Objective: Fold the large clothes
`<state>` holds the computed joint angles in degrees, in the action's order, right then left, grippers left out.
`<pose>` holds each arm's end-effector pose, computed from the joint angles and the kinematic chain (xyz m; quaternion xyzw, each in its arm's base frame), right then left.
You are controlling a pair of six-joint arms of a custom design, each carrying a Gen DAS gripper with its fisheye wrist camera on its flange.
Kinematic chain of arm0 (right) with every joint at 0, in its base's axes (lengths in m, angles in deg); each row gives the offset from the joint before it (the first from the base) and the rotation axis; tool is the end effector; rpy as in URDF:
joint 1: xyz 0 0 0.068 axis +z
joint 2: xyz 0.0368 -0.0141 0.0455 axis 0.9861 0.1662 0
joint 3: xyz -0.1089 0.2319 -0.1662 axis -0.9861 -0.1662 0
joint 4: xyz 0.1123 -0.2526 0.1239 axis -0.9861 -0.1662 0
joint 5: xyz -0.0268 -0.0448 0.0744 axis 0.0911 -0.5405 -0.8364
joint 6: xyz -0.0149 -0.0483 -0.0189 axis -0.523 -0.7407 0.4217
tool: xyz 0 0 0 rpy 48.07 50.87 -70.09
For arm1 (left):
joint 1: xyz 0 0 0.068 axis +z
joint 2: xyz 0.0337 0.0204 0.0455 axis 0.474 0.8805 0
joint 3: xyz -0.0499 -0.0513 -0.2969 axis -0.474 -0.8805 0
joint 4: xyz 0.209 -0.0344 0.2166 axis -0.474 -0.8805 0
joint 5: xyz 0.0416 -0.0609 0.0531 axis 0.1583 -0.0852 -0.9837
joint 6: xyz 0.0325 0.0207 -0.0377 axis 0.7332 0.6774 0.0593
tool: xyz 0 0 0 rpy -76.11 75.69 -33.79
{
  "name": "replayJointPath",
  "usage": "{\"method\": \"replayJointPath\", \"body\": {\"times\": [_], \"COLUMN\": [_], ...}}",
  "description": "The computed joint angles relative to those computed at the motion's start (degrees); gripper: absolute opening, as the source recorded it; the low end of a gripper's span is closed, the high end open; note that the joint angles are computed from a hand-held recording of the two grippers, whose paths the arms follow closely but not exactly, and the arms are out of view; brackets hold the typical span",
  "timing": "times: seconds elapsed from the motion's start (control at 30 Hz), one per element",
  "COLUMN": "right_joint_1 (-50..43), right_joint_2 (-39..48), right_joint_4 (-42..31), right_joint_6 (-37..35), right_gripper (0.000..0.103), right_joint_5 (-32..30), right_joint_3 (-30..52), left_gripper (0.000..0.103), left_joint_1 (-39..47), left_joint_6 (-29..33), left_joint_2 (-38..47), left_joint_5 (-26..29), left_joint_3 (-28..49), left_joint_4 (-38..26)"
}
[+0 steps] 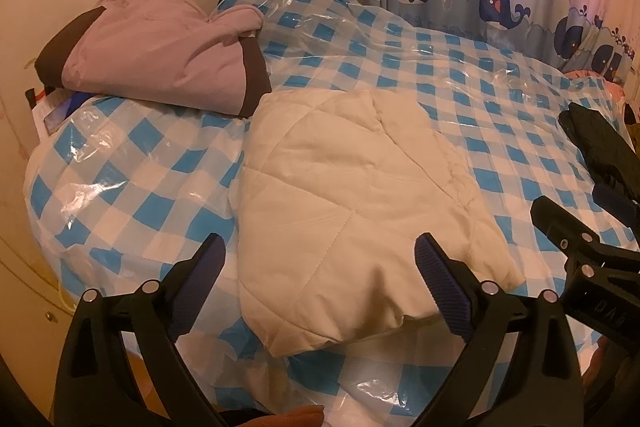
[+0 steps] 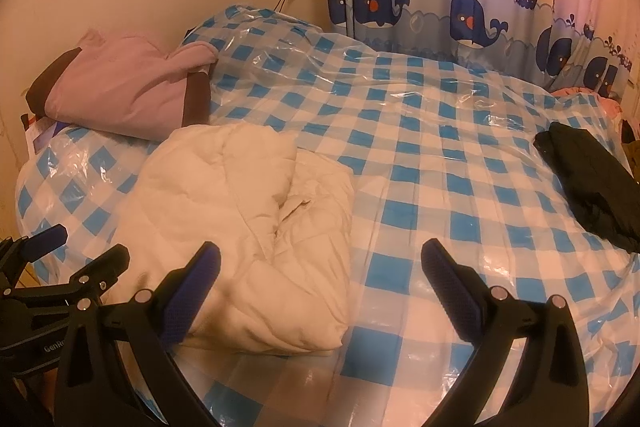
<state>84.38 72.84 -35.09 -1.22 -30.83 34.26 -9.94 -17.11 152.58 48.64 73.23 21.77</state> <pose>0.1580 0.0054 0.1593 0.0585 0.9039 -0.0291 0.4228 0.1836 -0.1276 0.1507 0.0660 0.9142 -0.0226 0.3993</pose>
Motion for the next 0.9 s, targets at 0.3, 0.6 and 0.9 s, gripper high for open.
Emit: {"method": "replayJointPath", "body": {"times": [0.3, 0.6, 0.9], "right_joint_1": [-0.02, 0.10, 0.74], "right_joint_2": [-0.30, -0.66, -0.91], "right_joint_4": [-0.11, -0.31, -0.46], "right_joint_6": [0.01, 0.18, 0.75], "right_gripper": [0.096, 0.096, 0.096], "right_joint_5": [0.00, 0.24, 0.84], "right_joint_3": [-0.11, -0.16, -0.28], "left_gripper": [0.095, 0.096, 0.096], "left_joint_1": [-0.50, 0.88, 0.38], "left_joint_6": [0.65, 3.02, 2.16], "left_joint_2": [0.31, 2.55, 1.31], "left_joint_5": [-0.95, -0.62, -1.11], "left_joint_3": [0.17, 2.30, 1.88], "left_joint_4": [0.10, -1.62, -1.79]}}
